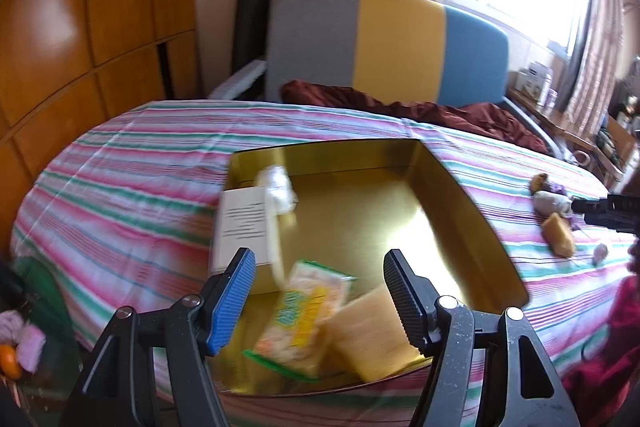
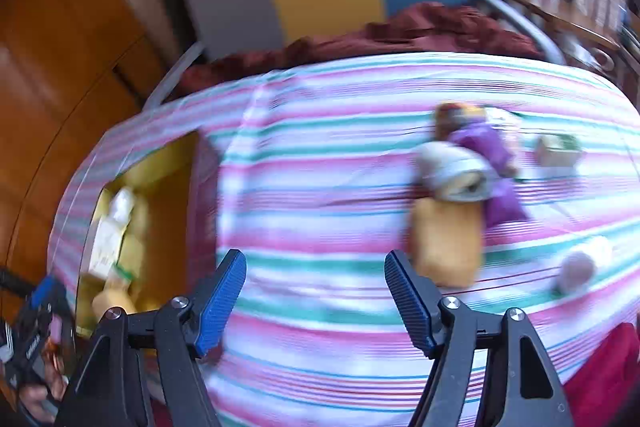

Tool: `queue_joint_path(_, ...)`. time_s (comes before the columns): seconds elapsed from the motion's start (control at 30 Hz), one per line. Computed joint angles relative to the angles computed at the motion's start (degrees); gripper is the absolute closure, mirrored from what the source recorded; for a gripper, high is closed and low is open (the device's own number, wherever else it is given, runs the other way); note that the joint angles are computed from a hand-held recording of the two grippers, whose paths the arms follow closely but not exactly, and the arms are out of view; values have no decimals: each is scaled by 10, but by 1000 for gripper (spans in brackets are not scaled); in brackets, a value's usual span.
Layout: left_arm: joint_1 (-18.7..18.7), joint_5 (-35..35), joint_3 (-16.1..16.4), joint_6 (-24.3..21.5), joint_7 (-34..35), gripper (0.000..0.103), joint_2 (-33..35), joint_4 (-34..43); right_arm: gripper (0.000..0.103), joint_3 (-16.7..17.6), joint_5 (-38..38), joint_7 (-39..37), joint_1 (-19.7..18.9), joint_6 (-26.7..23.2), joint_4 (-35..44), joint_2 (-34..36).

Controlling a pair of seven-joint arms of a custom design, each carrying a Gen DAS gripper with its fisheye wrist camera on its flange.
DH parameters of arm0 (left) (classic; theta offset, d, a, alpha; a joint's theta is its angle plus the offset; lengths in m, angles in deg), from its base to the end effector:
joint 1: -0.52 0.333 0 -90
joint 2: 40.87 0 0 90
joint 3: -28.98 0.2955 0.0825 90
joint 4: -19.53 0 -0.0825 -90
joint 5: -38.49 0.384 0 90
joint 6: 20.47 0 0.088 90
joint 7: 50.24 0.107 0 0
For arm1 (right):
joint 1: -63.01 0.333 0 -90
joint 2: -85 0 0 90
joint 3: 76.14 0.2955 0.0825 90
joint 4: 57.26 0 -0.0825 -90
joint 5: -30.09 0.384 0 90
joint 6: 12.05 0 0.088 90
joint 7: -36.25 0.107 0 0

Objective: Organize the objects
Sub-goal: 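Move both tools back toward the remaining items on the cloth, then grasp the second yellow sponge with the left tool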

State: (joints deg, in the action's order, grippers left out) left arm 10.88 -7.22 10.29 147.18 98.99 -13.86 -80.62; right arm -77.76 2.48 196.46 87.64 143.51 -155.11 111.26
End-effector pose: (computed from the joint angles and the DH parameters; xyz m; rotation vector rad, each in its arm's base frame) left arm 0.6891 -0.0274 0.3611 -1.4482 2.0988 -0.9991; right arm 0.6345 0.2902 0.3656 -1.3853 2.1636 -0.4102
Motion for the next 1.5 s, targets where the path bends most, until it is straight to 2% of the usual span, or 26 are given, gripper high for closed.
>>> queue_joint_path(0.07, -3, 2, -7, -23, 2, 36, -3, 3, 30, -40, -38, 79, 12, 14, -61, -44)
queue_joint_path(0.13, -7, -4, -17, -41, 21, 35, -9, 3, 30, -77, -101, 179, 24, -4, -109, -85)
queue_joint_path(0.2, -17, -11, -22, -53, 36, 34, -15, 2, 29, -97, -152, 266, 24, -25, -147, -115)
queue_joint_path(0.3, -42, -12, -22, -76, 42, 23, -21, 4, 29, -111, -214, 392, 12, -35, -208, -153)
queue_joint_path(0.33, -49, -13, -23, -84, 47, 22, -22, 5, 29, -116, -228, 436, 8, -24, -230, -161)
queue_joint_path(0.37, -61, -8, -21, -90, 47, 22, -21, 8, 27, -110, -249, 490, -11, 9, -252, -170)
queue_joint_path(0.4, -75, 1, -16, -94, 42, 22, -18, 12, 27, -124, -309, 577, -15, 59, -270, -178)
queue_joint_path(0.43, -87, 10, -13, -99, 36, 22, -14, 16, 26, -139, -368, 654, -10, 77, -278, -184)
queue_joint_path(0.47, -99, 22, -10, -108, 28, 22, -10, 22, 26, -134, -395, 690, -15, 71, -282, -189)
queue_joint_path(0.53, -122, 44, -6, -119, 10, 22, -5, 27, 26, -132, -458, 755, -28, 100, -279, -186)
queue_joint_path(0.7, -176, 116, 6, -144, -44, 18, 21, 52, 25, -108, -526, 801, -65, 144, -264, -173)
queue_joint_path(0.87, -221, 187, 19, -166, -113, 15, 69, 107, 25, -79, -576, 843, -98, 164, -254, -163)
queue_joint_path(1.07, -266, 257, 31, -187, -196, 13, 137, 196, 25, -43, -573, 825, -136, 173, -248, -156)
queue_joint_path(1.23, -303, 309, 42, -210, -253, 8, 201, 287, 25, -35, -579, 827, -148, 183, -245, -152)
queue_joint_path(1.37, -337, 355, 62, -231, -303, 8, 265, 377, 25, -35, -592, 839, -152, 194, -241, -148)
queue_joint_path(1.4, -344, 365, 66, -238, -313, 9, 285, 406, 25, -35, -595, 841, -153, 197, -240, -147)
queue_joint_path(1.47, -349, 381, 68, -259, -325, 40, 316, 448, 25, -35, -600, 846, -154, 200, -238, -146)
queue_joint_path(1.5, -335, 370, 51, -260, -316, 41, 315, 441, 25, -34, -603, 849, -155, 201, -238, -146)
